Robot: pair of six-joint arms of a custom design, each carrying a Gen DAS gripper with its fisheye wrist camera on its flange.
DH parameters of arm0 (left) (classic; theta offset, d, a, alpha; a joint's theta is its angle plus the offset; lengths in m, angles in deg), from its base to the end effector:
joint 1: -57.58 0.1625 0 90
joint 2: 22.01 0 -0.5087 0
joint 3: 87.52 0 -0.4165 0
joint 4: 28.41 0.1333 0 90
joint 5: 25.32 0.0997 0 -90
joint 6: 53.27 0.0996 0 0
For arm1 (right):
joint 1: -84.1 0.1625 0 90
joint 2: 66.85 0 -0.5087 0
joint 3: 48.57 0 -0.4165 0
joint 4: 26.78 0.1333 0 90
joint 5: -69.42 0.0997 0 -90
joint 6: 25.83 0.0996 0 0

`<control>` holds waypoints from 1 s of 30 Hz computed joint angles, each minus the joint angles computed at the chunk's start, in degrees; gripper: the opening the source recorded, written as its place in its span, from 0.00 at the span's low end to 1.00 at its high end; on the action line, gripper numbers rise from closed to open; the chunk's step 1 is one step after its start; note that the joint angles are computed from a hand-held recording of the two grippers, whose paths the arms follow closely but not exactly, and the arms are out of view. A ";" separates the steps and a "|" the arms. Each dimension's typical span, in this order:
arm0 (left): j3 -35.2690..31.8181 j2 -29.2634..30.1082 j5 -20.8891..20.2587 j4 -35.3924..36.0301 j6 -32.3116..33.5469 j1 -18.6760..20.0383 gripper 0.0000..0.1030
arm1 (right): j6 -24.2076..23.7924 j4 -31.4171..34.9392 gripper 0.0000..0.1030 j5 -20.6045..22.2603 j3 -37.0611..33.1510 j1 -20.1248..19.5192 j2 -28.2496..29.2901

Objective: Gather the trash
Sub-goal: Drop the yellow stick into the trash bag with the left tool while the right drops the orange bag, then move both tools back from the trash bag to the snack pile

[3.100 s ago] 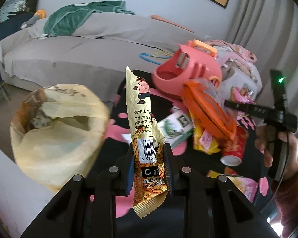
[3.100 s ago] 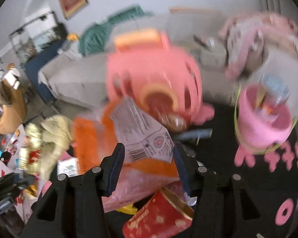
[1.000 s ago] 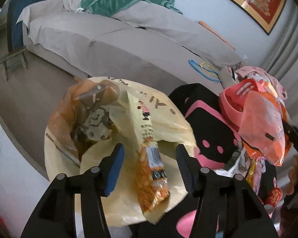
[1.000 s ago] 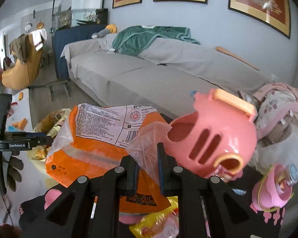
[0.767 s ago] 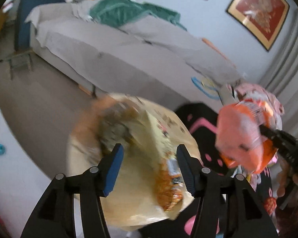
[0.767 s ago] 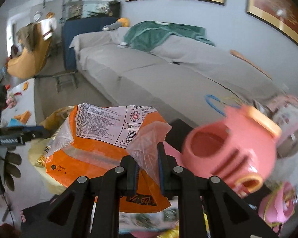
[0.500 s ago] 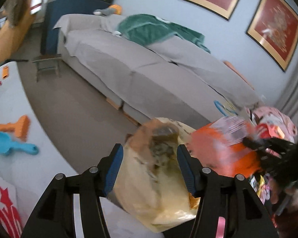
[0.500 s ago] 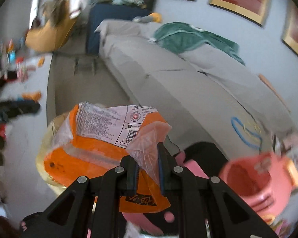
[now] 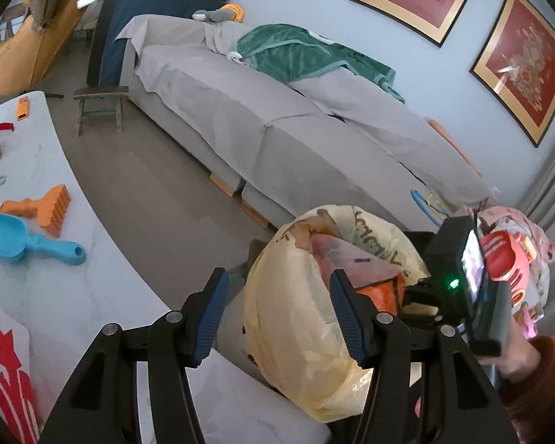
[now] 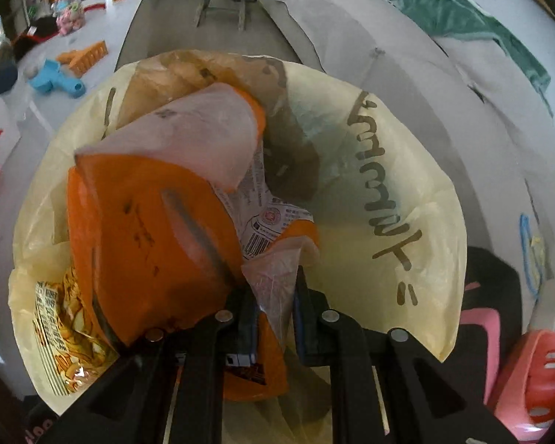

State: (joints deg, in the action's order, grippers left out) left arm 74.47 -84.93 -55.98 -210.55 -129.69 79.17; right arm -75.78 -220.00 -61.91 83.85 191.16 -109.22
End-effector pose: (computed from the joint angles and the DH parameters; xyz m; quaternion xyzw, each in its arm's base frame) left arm -0.1600 -0.2988 0.1417 -0.0307 0.8673 -0.4551 0.1993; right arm 0.2082 -0.4482 0.0387 0.4793 -0.7974 0.0037 0.3666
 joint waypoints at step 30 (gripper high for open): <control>-0.87 -2.39 1.44 5.67 -3.22 0.31 0.56 | 20.94 24.11 0.21 17.18 -1.30 -3.87 -7.97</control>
